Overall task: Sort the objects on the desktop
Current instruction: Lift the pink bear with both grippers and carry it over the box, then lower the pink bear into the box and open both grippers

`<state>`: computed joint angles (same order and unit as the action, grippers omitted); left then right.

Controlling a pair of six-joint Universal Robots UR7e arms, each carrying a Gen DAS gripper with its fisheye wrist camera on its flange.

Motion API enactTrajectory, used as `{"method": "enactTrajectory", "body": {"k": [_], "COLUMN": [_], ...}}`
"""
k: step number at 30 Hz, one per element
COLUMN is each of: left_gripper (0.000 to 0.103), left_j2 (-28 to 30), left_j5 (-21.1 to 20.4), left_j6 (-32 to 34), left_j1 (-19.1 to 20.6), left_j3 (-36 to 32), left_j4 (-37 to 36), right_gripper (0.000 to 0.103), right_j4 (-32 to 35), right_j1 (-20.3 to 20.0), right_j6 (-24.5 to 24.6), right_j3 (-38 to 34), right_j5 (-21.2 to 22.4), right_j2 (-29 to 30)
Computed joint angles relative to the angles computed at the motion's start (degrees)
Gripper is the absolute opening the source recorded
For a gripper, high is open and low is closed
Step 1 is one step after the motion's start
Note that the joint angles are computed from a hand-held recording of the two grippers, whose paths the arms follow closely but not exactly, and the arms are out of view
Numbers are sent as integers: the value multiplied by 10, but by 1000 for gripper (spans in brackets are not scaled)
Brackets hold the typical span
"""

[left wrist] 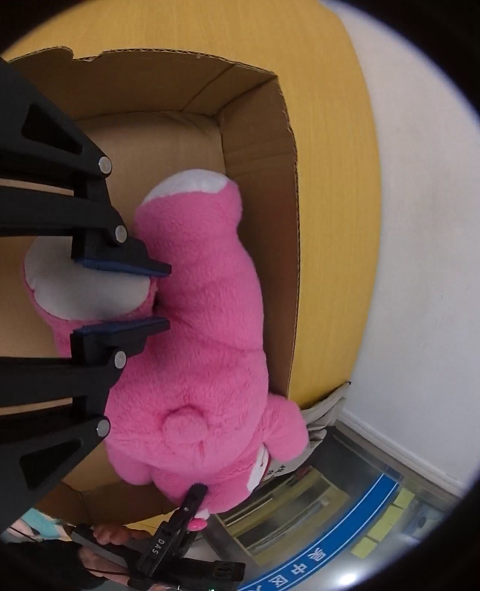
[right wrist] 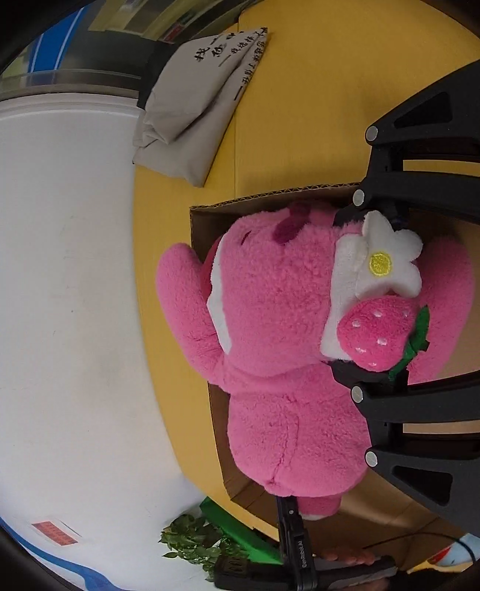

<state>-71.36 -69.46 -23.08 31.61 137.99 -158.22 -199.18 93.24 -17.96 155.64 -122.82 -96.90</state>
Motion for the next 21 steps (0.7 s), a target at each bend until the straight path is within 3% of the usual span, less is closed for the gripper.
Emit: {"method": "enactTrajectory", "body": {"k": [2, 5, 7, 10, 16, 19, 21], "left_gripper": [19, 19, 2, 2, 2, 2, 3], "left_j2": [-7, -21, -38, -31, 11, 3, -7], "left_j5": [3, 10, -23, -10, 18, 24, 31], "left_j6": [-8, -14, 4, 0, -24, -20, -13], "left_j1": [-1, -20, -24, -34, -34, -48, -62], "left_j3": [3, 9, 16, 8, -4, 4, 11], "left_j4": [4, 21, 15, 35, 46, 35, 32], "right_gripper": [55, 55, 56, 56, 56, 56, 56], "right_j4": [43, 42, 49, 43, -37, -48, -34], "right_j1": [-2, 24, 44, 20, -12, -5, -12], "right_j6": [22, 40, 40, 33, 26, 32, 39], "right_j3": [-3, 10, 20, 26, 30, 32, 32], "right_j5": [6, -12, -17, 8, 19, -14, -13], "right_j2": [-27, -34, -43, -37, -2, 0, -11]}}
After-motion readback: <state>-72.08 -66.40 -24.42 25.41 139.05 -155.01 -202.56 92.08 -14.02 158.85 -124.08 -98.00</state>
